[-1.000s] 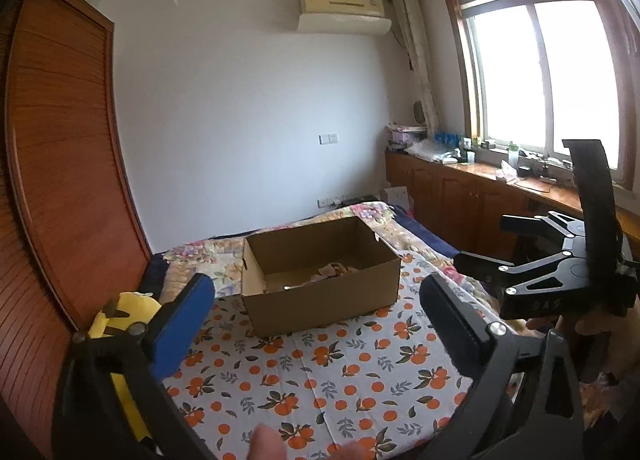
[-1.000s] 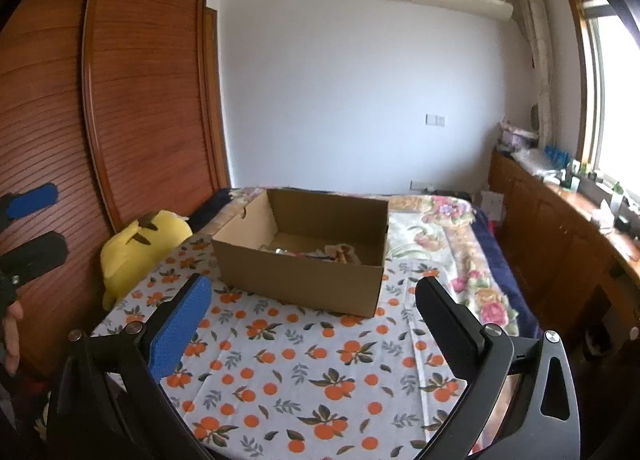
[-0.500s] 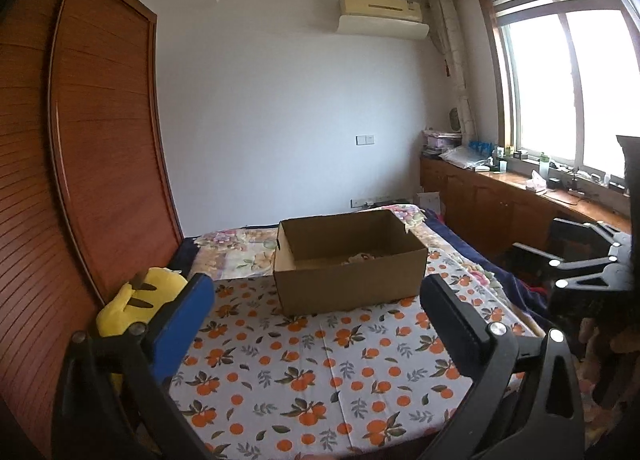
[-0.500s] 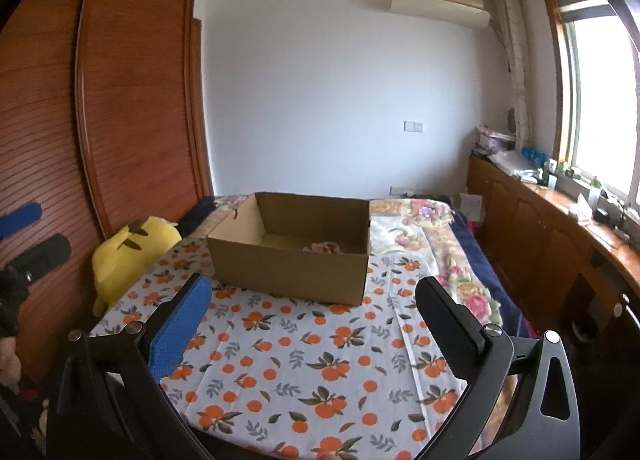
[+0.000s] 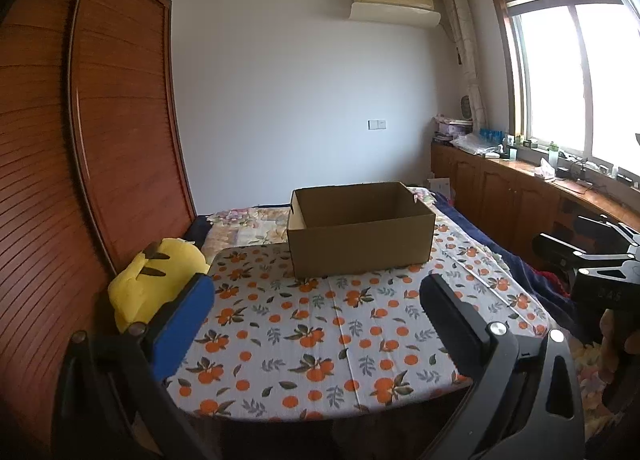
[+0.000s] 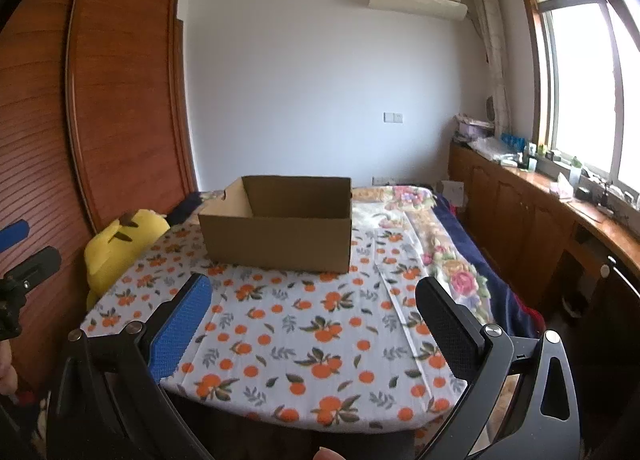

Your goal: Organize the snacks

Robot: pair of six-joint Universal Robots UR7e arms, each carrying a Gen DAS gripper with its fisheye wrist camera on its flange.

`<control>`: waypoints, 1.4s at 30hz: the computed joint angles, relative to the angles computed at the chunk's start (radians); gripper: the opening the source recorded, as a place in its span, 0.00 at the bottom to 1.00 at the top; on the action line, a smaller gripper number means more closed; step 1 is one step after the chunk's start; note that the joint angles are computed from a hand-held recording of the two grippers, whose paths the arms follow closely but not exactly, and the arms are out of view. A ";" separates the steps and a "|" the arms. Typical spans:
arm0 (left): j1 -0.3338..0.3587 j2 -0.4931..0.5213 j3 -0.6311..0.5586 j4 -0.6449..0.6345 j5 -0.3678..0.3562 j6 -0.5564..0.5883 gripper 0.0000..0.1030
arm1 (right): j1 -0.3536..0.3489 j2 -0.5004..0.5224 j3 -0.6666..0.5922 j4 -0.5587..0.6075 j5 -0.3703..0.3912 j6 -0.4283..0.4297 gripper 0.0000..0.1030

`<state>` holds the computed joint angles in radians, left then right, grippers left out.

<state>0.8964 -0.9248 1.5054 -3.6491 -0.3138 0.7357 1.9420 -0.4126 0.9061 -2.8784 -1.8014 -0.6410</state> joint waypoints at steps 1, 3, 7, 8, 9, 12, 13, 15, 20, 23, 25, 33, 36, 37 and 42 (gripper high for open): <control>-0.001 0.000 0.006 0.000 0.005 -0.007 1.00 | -0.002 -0.009 0.017 -0.006 0.000 0.003 1.00; -0.001 0.001 0.015 -0.005 0.011 -0.006 1.00 | -0.006 -0.025 0.047 -0.011 0.005 0.009 1.00; -0.001 0.000 0.034 -0.022 0.019 -0.007 1.00 | -0.009 -0.047 0.093 -0.041 0.008 0.005 1.00; 0.000 -0.002 0.039 -0.018 0.017 -0.016 1.00 | -0.009 -0.050 0.102 -0.054 0.005 0.003 1.00; 0.003 -0.004 0.045 -0.014 0.014 -0.029 1.00 | -0.010 -0.053 0.110 -0.062 0.005 0.001 1.00; 0.012 -0.009 0.063 -0.012 -0.005 -0.047 1.00 | -0.011 -0.061 0.135 -0.081 0.006 -0.001 1.00; 0.016 -0.008 0.067 -0.014 -0.008 -0.052 1.00 | -0.012 -0.063 0.142 -0.089 0.008 -0.005 1.00; 0.024 -0.007 0.071 -0.009 -0.012 -0.066 1.00 | -0.013 -0.062 0.154 -0.117 0.009 -0.018 1.00; 0.041 0.000 0.075 -0.019 -0.009 -0.086 1.00 | -0.021 -0.049 0.175 -0.171 0.023 -0.031 1.00; 0.048 0.009 0.071 -0.049 -0.002 -0.060 1.00 | -0.025 -0.041 0.179 -0.179 0.020 -0.031 1.00; 0.049 0.011 0.072 -0.059 0.002 -0.051 1.00 | -0.030 -0.035 0.173 -0.157 0.013 -0.024 1.00; 0.054 0.013 0.078 -0.080 0.001 -0.033 1.00 | -0.040 -0.026 0.167 -0.142 0.009 -0.009 1.00; 0.054 0.012 0.080 -0.077 0.002 -0.034 1.00 | -0.041 -0.024 0.163 -0.144 0.007 -0.010 1.00; 0.054 0.013 0.080 -0.078 0.002 -0.032 1.00 | -0.042 -0.024 0.163 -0.145 0.007 -0.010 1.00; 0.052 0.015 0.085 -0.091 0.006 -0.019 1.00 | -0.042 -0.025 0.163 -0.146 0.004 -0.010 1.00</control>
